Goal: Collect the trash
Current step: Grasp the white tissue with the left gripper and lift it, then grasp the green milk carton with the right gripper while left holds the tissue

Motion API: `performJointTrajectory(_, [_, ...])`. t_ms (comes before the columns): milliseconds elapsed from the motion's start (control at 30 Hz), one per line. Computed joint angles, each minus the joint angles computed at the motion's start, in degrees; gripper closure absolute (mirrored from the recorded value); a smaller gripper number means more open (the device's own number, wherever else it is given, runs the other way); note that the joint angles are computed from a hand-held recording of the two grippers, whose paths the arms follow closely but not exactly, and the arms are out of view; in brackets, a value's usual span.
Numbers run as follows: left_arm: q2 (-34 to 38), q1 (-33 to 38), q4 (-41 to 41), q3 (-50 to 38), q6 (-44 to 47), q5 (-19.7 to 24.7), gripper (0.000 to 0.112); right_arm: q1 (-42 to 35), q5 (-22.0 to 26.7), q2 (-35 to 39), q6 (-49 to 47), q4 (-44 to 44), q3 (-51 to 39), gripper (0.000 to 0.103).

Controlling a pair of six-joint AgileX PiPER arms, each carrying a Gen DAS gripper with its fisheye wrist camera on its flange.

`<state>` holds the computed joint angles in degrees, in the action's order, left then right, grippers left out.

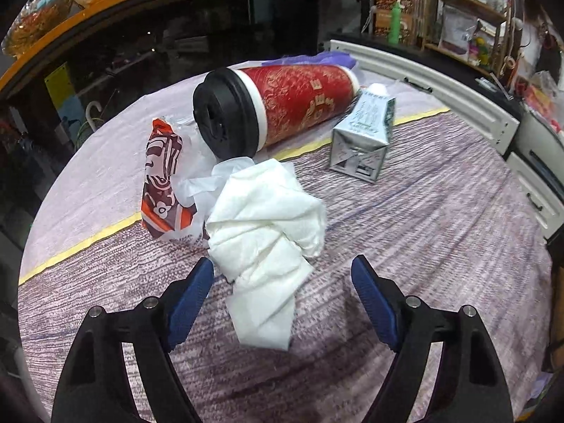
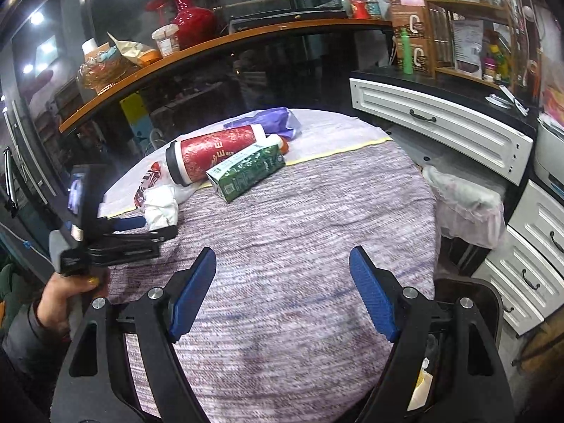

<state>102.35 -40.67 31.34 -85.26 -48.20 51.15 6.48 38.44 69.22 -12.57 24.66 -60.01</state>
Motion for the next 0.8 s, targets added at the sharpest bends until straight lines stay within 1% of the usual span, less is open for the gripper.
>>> performJointTrajectory(67, [0.9, 1.0, -1.8, -0.9, 0.8, 0.0, 0.034, 1.5, -0.4, 1.5, 1.4, -1.3, -1.5, 0.025])
performJointTrajectory(100, [1.0, 1.3, -2.5, -1.1, 1.2, -0.2, 0.038, 2.4, -0.7, 2.5, 2.2, -2.0, -2.5, 0.025])
performJointTrajectory(133, [1.2, 1.6, -2.8, -1.3, 0.9, -0.1, 0.044, 2.9, -0.7, 3.2, 2.5, -2.3, -3.2, 0.025])
performJointTrajectory(167, [1.3, 1.7, -2.7, -1.4, 0.6, 0.0, 0.048, 3.5, -0.9, 4.0, 2.9, -2.6, -3.9, 0.025])
performJointTrajectory(200, [1.1, 2.1, -3.0, -1.1, 0.5, -0.1, 0.056, 4.4, -1.2, 5.1, 3.6, -3.1, -4.9, 0.025])
performJointTrajectory(233, [0.7, 2.5, -3.5, -0.6, 0.5, -0.7, 0.064, 4.8, -1.1, 6.2, 3.7, -3.1, -5.9, 0.025])
performJointTrajectory(267, [0.2, 2.9, -4.2, -0.1, 0.7, -1.4, 0.069, 5.2, -0.9, 7.0, 3.8, -3.1, -6.7, 0.025])
performJointTrajectory(333, [-2.0, 3.5, -4.7, 2.4, 0.6, -3.2, 0.082, 6.4, -0.7, 9.5, 4.6, -3.3, -9.0, 0.025])
performJointTrajectory(367, [-2.4, 3.6, -4.9, 2.9, 0.6, -3.8, 0.086, 6.9, -0.7, 10.4, 5.3, -3.9, -9.8, 0.025])
performJointTrajectory(400, [-4.0, 3.9, -5.2, 4.5, 0.4, -4.8, 0.093, 7.9, -0.9, 11.5, 6.1, -4.9, -10.9, 0.025])
performJointTrajectory(600, [-13.1, 4.0, -5.0, 13.2, -1.5, -9.7, 0.096, 12.2, -1.1, 17.1, 8.6, -8.7, -16.5, 0.025])
performJointTrajectory(700, [-16.2, 2.9, -2.9, 15.8, -3.3, -10.0, 0.096, 13.9, -0.8, 20.7, 11.3, -11.5, -20.3, 0.025])
performJointTrajectory(800, [-18.8, 1.4, 2.2, 18.8, -8.5, -10.2, 0.096, 14.3, 0.7, 25.4, 13.8, -12.1, -25.5, 0.025])
